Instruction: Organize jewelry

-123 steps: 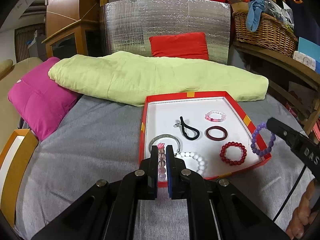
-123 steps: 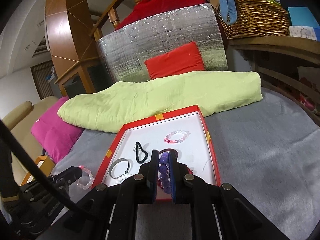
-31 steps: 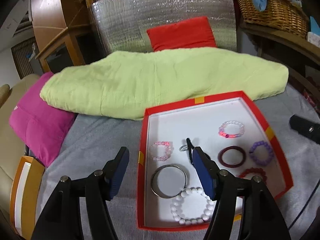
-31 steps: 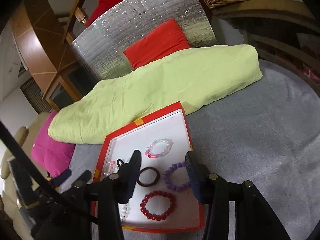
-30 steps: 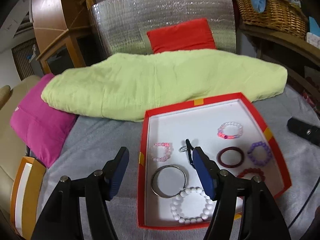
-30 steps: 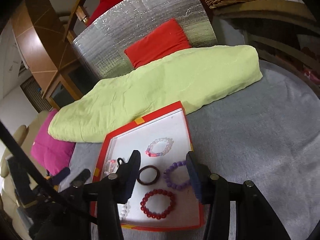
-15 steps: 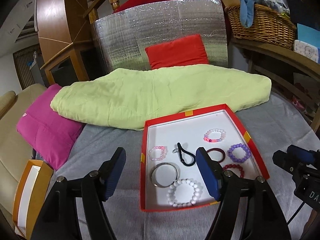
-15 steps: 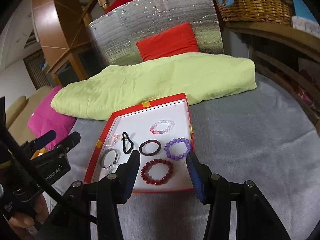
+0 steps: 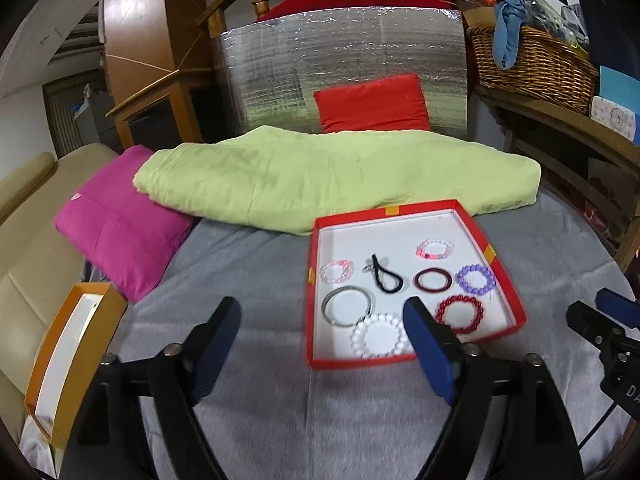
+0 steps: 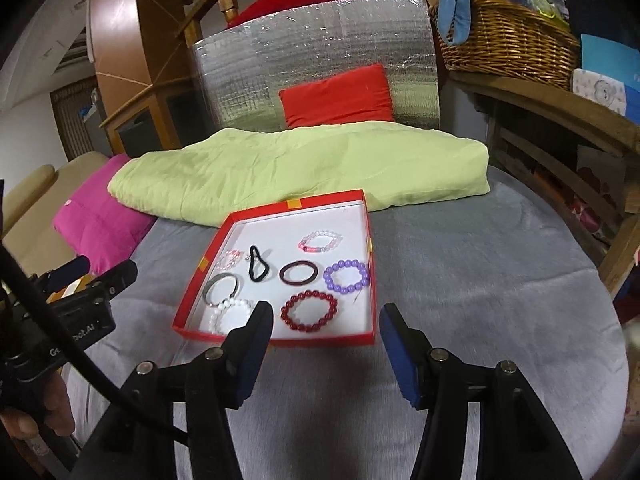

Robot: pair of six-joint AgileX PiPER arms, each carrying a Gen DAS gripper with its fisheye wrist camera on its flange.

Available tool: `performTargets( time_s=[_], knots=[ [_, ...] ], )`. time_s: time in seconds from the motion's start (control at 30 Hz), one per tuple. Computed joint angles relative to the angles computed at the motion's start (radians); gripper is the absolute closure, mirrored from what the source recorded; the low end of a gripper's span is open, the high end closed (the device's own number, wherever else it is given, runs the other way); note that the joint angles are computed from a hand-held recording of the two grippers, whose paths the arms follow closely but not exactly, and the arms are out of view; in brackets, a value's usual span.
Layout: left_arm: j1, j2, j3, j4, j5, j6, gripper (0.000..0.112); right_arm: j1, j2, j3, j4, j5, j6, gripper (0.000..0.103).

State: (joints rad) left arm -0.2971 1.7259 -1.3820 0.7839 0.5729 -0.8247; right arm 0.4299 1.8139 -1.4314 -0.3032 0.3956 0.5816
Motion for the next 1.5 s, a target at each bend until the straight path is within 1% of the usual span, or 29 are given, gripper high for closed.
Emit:
performTargets(
  time_s=[0.07,0.17,0.23,0.37,0.47,0.6,0.9,1.17,1.37,1.5],
  knots=[
    [-0.001,-0.039,0.066,0.027,-0.021,-0.034,0.026,0.023,-0.033,0.048,-0.087,0.001,0.075,0.04],
    [0.007,-0.081,0.153,0.039,-0.053,-0.079,0.024,0.046,-0.055,0.091,-0.151,0.017,0.141,0.039],
    [0.017,-0.091,0.18,0.011,-0.069,-0.063,0.024,0.049,-0.056,0.104,-0.138,0.021,0.149,0.039],
    [0.025,-0.098,0.217,0.076,-0.087,-0.131,0.024,0.046,-0.019,0.072,-0.114,0.055,0.145,0.039],
    [0.041,-0.097,0.228,0.097,-0.101,-0.157,0.024,0.042,0.011,0.046,-0.088,0.068,0.131,0.039],
    [0.079,-0.083,0.225,0.054,-0.114,-0.119,0.024,0.051,0.053,0.003,-0.07,0.097,0.119,0.039],
    [0.137,-0.089,0.24,0.036,-0.143,-0.103,0.024,0.089,0.1,-0.055,-0.078,0.124,0.116,0.039],
    [0.148,-0.099,0.245,0.021,-0.147,-0.095,0.024,0.116,0.105,-0.056,-0.154,0.131,0.174,0.039],
    [0.138,-0.101,0.25,0.048,-0.146,-0.116,0.024,0.133,0.094,-0.042,-0.256,0.138,0.252,0.039],
    [0.131,-0.1,0.249,0.044,-0.145,-0.11,0.024,0.135,0.086,-0.032,-0.282,0.14,0.269,0.039]
  ],
)
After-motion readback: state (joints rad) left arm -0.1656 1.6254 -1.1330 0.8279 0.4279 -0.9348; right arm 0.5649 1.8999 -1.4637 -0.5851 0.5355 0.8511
